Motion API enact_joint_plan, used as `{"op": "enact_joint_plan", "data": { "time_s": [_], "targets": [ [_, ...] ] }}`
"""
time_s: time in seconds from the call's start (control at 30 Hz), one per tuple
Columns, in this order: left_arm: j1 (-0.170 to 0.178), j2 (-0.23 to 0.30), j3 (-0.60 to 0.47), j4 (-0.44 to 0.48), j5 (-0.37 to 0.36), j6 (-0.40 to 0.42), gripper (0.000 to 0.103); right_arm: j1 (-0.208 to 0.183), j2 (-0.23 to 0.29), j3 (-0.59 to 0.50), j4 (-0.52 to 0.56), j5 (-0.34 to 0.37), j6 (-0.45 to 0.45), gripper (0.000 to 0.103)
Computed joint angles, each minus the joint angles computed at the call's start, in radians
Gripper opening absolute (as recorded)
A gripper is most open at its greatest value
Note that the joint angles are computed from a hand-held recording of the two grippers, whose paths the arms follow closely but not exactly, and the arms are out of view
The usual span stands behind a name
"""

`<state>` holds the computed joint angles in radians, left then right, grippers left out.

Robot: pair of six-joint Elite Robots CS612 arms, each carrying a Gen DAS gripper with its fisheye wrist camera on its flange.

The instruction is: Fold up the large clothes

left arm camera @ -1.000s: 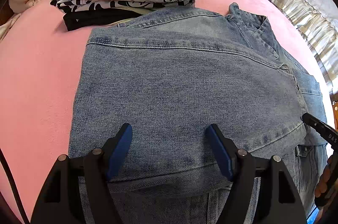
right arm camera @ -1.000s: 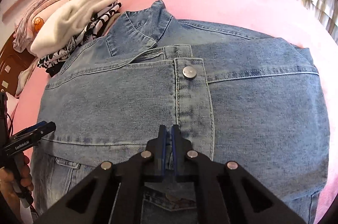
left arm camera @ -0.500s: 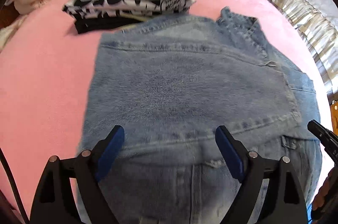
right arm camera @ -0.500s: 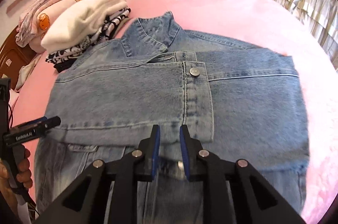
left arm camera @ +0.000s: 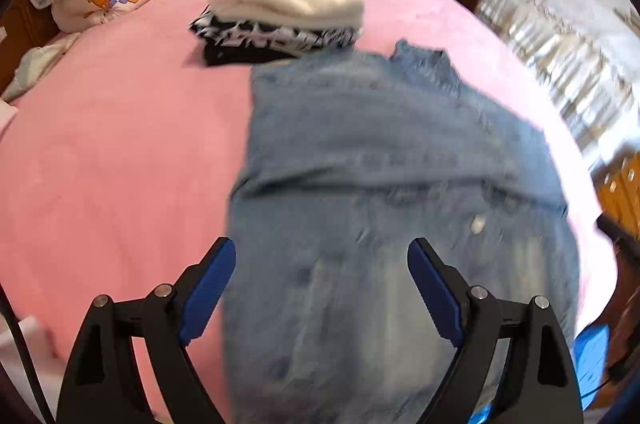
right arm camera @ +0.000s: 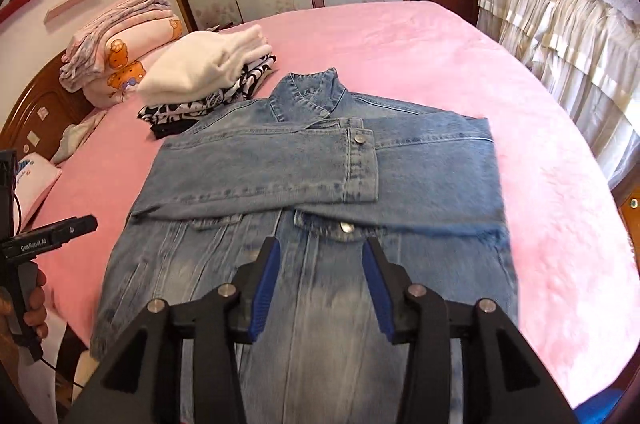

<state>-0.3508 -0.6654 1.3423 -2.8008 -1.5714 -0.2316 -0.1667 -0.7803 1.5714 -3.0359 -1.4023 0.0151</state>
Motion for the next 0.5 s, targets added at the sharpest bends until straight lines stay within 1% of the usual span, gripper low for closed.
{"op": "enact_joint_plan", "data": {
  "time_s": [0.07, 0.1, 0.13, 0.2, 0.27, 0.33, 0.43, 0.5],
  "targets": [
    [0.009, -0.018, 0.042, 0.009, -0.014, 0.021, 0.087, -0.003, -0.022, 0.041, -0.021, -0.004, -0.008, 0.046],
    [0.014, -0.027, 0.066, 0.010, -0.020, 0.028, 0.087, -0.005, -0.034, 0.066, -0.034, -0.005, -0.015, 0.050],
    [0.017, -0.033, 0.085, 0.002, -0.019, 0.030, 0.087, -0.006, -0.043, 0.086, -0.045, -0.011, -0.022, 0.054],
    [0.025, -0.043, 0.127, -0.040, -0.021, 0.031, 0.087, -0.011, -0.059, 0.125, -0.068, -0.018, -0.042, 0.057],
    [0.031, -0.045, 0.151, -0.069, -0.013, 0.024, 0.087, -0.018, -0.072, 0.158, -0.067, -0.028, -0.064, 0.058],
    [0.039, -0.044, 0.168, -0.082, -0.027, 0.017, 0.087, -0.028, -0.081, 0.186, -0.044, -0.030, -0.068, 0.058],
    [0.048, -0.040, 0.182, -0.079, -0.047, 0.017, 0.087, -0.042, -0.086, 0.212, -0.013, -0.024, -0.071, 0.058],
    [0.052, -0.037, 0.191, -0.084, -0.049, 0.031, 0.087, -0.048, -0.088, 0.225, 0.012, -0.041, -0.087, 0.058]
  ]
}}
